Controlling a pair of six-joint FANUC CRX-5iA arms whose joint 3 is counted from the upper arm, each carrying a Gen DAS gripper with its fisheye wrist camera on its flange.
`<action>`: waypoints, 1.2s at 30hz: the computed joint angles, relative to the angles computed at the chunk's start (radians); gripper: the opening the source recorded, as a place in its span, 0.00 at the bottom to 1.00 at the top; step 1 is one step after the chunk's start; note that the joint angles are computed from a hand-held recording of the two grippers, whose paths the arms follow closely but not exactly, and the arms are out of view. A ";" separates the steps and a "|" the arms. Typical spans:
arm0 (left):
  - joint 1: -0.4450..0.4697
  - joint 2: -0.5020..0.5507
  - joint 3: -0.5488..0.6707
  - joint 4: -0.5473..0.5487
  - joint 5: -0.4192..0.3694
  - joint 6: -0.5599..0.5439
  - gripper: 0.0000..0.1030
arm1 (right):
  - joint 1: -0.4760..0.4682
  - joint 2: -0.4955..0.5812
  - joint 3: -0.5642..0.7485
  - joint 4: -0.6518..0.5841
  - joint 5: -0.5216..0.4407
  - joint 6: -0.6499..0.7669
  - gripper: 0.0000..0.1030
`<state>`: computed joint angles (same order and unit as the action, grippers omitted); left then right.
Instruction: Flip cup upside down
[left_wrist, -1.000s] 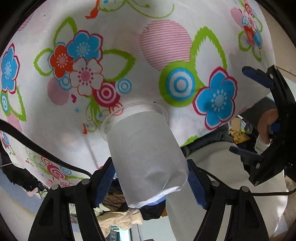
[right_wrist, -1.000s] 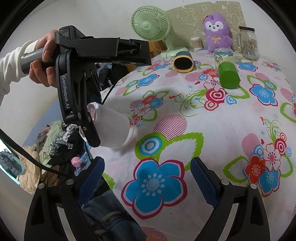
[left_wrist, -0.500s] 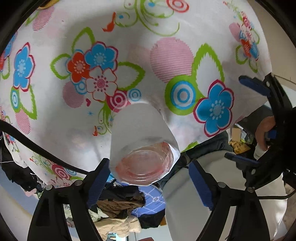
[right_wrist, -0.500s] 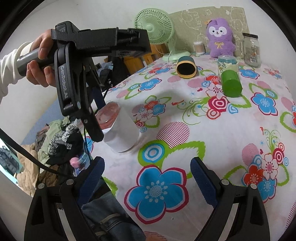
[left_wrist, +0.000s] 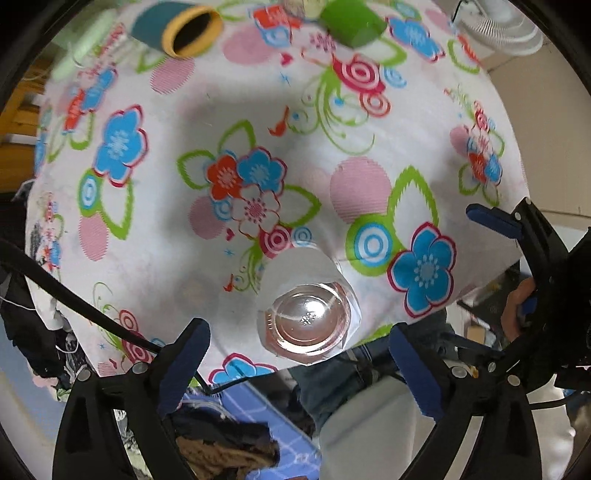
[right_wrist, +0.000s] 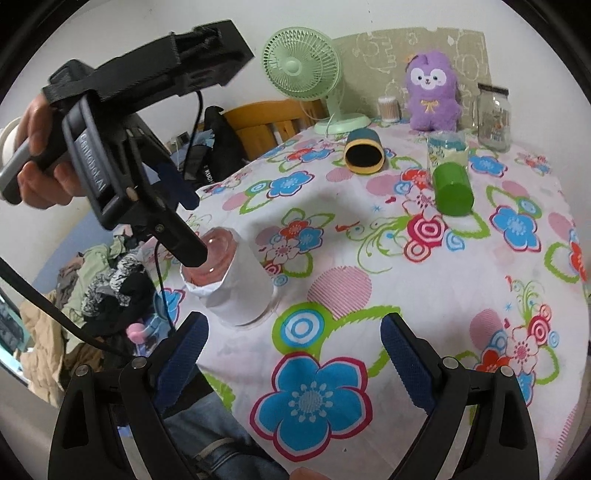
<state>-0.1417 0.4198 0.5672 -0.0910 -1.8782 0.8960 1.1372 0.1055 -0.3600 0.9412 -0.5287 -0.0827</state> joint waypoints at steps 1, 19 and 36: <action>0.003 -0.016 -0.015 0.006 0.020 -0.001 0.96 | 0.003 0.004 0.006 0.010 -0.015 -0.006 0.98; 0.077 -0.235 -0.267 0.095 0.260 -0.027 0.97 | 0.037 0.049 0.111 0.033 -0.117 0.043 0.99; 0.194 -0.368 -0.421 0.211 0.385 -0.088 0.97 | 0.075 0.073 0.174 0.068 -0.201 0.051 0.99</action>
